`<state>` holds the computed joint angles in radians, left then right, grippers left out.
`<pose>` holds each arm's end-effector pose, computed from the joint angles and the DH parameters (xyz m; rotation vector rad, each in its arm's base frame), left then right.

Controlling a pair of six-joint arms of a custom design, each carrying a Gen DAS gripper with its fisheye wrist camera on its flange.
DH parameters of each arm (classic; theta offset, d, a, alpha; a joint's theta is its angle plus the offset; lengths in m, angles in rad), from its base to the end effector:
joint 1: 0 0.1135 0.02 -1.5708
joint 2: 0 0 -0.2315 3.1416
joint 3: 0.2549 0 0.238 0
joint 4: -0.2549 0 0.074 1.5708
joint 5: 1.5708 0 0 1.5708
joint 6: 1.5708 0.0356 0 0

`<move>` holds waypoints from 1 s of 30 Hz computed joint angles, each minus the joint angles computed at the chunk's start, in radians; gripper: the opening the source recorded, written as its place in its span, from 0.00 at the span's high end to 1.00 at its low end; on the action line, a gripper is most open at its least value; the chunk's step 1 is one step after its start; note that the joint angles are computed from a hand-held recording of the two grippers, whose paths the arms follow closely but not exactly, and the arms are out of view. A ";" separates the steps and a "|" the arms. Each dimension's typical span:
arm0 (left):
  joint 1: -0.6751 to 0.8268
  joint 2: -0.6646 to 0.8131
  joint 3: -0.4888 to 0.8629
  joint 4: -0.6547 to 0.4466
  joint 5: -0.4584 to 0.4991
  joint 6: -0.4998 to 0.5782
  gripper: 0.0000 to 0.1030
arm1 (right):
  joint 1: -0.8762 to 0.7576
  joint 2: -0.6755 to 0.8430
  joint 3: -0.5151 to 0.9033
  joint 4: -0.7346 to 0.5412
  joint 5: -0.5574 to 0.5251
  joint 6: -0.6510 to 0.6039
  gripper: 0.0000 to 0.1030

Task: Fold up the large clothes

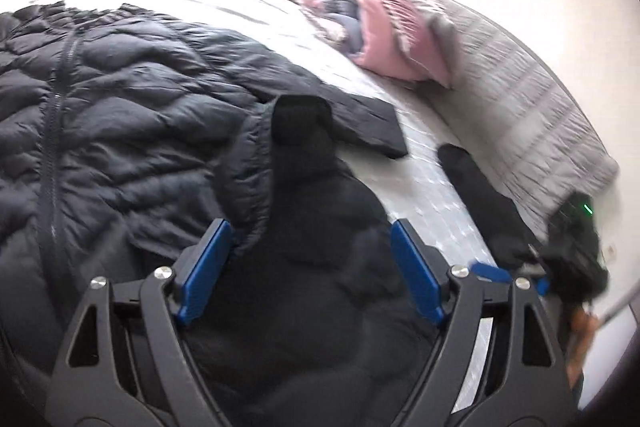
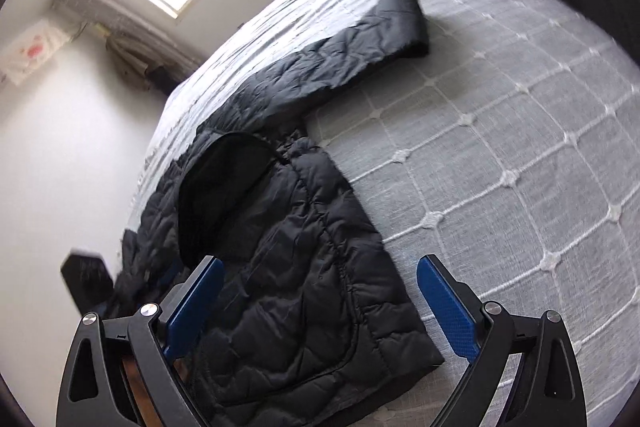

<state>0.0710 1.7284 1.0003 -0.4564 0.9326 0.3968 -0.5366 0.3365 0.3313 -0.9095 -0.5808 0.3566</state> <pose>0.3053 -0.0070 0.1455 0.6129 2.2945 -1.0501 0.0920 -0.0320 0.1665 0.8063 2.2419 0.6330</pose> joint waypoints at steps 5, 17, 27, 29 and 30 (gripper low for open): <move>0.009 -0.094 -0.031 -0.194 -0.072 0.247 0.21 | -0.165 0.075 -0.008 -0.007 -0.091 -0.082 0.05; 0.087 0.106 0.210 -0.066 -0.184 -0.118 0.19 | -0.145 0.059 -0.015 0.001 -0.081 -0.055 0.05; -0.050 0.295 0.346 0.047 -0.289 -0.187 0.91 | 0.042 0.093 -0.044 0.109 0.031 0.072 0.05; -0.047 0.278 0.304 0.081 -0.271 -0.170 0.95 | 0.060 0.113 -0.048 0.129 0.038 0.089 0.05; -0.042 0.253 0.270 0.096 -0.255 -0.149 0.96 | 0.051 0.126 -0.052 0.139 0.020 0.086 0.05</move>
<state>0.0294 1.9809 1.2704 -0.3599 0.6781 0.2475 -0.4860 0.4629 0.2793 -0.7709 -0.5604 0.4424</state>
